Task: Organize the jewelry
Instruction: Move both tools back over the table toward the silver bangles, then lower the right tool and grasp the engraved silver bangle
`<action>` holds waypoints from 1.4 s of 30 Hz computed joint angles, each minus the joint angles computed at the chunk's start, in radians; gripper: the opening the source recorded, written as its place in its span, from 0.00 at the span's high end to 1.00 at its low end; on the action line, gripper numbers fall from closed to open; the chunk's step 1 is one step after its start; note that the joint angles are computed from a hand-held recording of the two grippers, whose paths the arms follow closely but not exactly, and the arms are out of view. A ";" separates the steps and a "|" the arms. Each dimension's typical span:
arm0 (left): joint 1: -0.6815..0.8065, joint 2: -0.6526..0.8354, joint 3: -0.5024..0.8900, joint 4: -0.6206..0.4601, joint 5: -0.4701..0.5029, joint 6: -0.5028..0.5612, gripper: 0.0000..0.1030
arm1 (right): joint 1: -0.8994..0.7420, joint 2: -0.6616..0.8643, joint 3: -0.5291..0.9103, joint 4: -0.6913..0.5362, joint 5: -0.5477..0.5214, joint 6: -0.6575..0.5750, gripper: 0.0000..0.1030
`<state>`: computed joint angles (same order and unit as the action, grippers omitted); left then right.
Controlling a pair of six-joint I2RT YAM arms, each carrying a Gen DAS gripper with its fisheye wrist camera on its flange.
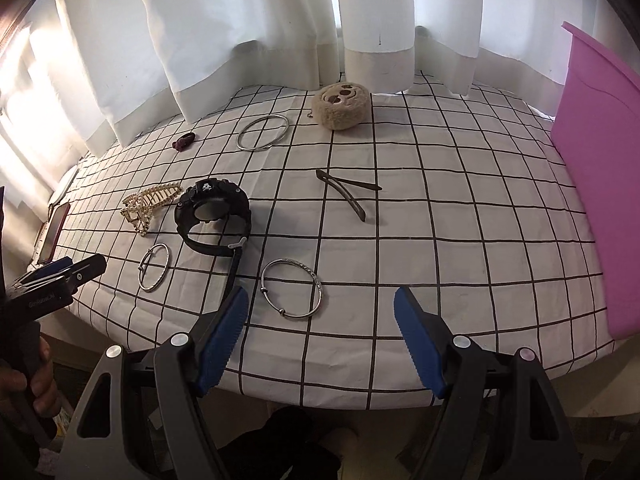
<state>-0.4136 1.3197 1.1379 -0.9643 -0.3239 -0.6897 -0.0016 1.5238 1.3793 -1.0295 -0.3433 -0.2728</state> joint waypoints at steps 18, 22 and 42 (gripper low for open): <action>-0.104 0.097 -0.105 0.210 -0.103 -0.036 0.06 | 0.027 0.004 -0.179 0.220 -0.037 -0.097 0.30; -0.114 0.112 -0.131 0.266 -0.100 -0.019 0.06 | 0.021 -0.008 -0.212 0.265 -0.050 -0.105 0.30; -0.149 0.136 -0.207 0.447 -0.217 -0.021 0.05 | 0.059 -0.044 -0.369 0.530 0.000 -0.121 0.09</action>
